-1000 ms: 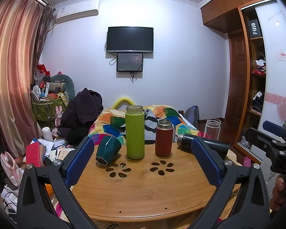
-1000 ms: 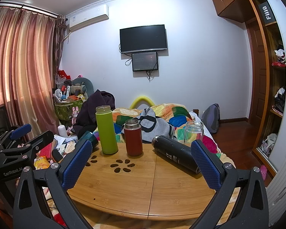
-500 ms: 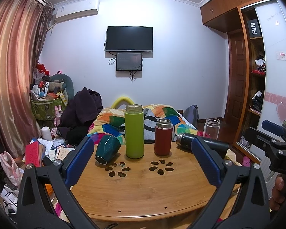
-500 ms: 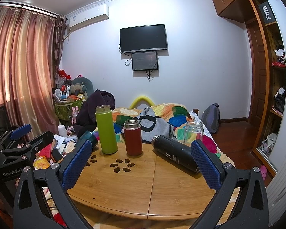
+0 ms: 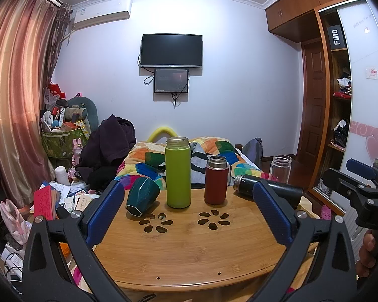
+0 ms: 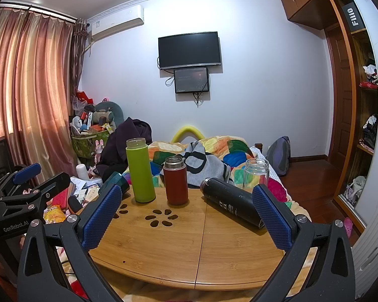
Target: Flip cup upside down
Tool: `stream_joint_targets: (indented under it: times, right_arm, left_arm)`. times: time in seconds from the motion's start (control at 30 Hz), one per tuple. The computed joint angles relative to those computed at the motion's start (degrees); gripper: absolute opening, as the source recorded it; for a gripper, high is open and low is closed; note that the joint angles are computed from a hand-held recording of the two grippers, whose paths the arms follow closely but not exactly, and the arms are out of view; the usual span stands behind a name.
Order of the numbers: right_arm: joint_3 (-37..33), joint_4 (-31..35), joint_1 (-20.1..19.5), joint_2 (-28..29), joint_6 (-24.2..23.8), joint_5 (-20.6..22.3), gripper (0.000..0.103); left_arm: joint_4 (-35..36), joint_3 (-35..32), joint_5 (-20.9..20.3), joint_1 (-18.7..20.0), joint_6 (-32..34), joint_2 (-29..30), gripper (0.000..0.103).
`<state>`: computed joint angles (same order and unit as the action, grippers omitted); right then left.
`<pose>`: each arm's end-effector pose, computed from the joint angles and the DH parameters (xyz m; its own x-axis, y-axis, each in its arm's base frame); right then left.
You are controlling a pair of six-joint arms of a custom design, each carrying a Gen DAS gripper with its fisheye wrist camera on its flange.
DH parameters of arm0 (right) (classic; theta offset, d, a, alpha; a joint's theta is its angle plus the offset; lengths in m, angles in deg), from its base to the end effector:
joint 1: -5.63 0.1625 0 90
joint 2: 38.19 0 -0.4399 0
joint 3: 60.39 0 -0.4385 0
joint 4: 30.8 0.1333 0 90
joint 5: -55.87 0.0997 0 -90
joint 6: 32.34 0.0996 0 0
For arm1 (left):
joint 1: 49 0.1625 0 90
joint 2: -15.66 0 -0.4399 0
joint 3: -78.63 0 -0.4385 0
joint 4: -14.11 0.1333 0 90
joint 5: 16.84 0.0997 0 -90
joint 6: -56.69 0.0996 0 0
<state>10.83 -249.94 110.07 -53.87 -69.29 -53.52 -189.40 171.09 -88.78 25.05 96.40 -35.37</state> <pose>0.2940 -0.7400 -0.0110 -0.7512 -0.1059 0.6516 -0.6531 0.2625 -0.7103 -0.0417 -0.7434 0.2801 -0.7116 0.1718 -0.6813 0.7009 0.2419 -0.6710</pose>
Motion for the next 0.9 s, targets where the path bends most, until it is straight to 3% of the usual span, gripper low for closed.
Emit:
stream_joint_targets:
  times: [0.23,0.4,0.7,0.83,0.9]
  right_arm:
    - [-0.42,0.15,-0.60,0.27,0.52,-0.06,0.103]
    - [-1.58,2.20,-2.39,0.03,1.94,0.09,0.103]
    - [-3.48,5.18,-4.70,-0.10,3.32,-1.30,0.103]
    - [-4.25,6.67,-5.54,-0.09,4.56,-1.84,0.103]
    - [-4.30,7.31,-6.12,-0.21,5.50,-1.96,0.103]
  left_arm:
    - [3.30,-1.88,-0.25,0.54,-0.88,1.16,0.103]
    - [11.60,-8.77,-0.26,1.18,-0.90,5.61,0.103]
    - [29.02,-32.36,6.24,1.15,-0.11,20.81,0.103]
    - [38.00,-43.05,7.25,1.31,-1.93,26.84,0.091]
    - [42.33,-48.54,7.75,1.54,-3.46,29.88,0.091]
